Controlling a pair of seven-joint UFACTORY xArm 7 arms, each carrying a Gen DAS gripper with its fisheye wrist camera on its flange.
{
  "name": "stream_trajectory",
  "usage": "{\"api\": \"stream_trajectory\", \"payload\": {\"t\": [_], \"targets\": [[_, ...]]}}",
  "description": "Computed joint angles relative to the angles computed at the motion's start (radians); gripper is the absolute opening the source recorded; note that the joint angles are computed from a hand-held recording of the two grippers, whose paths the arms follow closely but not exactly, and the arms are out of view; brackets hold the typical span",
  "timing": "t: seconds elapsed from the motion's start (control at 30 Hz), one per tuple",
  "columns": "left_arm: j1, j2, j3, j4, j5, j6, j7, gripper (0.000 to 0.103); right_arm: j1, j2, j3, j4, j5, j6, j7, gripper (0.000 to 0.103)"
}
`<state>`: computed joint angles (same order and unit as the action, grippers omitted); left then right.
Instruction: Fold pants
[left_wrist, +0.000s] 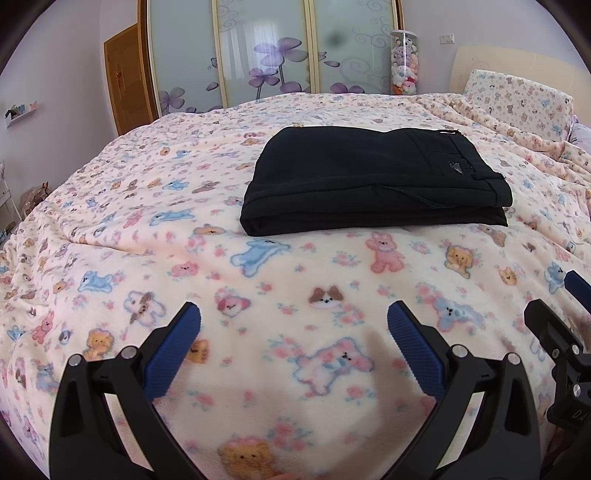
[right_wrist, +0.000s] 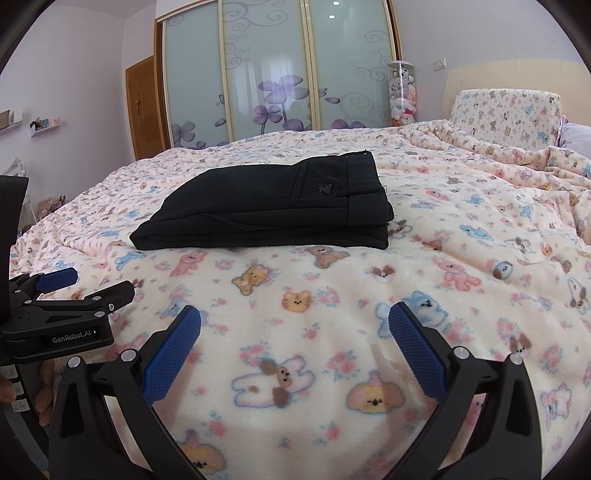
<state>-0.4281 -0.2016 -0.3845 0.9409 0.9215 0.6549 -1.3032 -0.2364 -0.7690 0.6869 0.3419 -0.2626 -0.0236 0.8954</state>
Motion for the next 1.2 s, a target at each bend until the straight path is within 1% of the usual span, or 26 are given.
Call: {"api": "stream_trajectory", "payload": {"t": [0.73, 0.87, 1.2], "targets": [[0.001, -0.002, 0.003, -0.004, -0.010, -0.006, 0.005, 0.101, 0.003, 0.003, -0.005, 0.000, -0.002, 0.000, -0.001, 0.102], [0.000, -0.001, -0.001, -0.001, -0.004, 0.003, 0.007, 0.101, 0.003, 0.001, -0.002, 0.000, -0.002, 0.002, 0.002, 0.102], [0.005, -0.008, 0.000, -0.008, 0.010, -0.012, 0.001, 0.101, 0.002, 0.003, -0.004, -0.001, -0.002, -0.002, -0.001, 0.102]]}}
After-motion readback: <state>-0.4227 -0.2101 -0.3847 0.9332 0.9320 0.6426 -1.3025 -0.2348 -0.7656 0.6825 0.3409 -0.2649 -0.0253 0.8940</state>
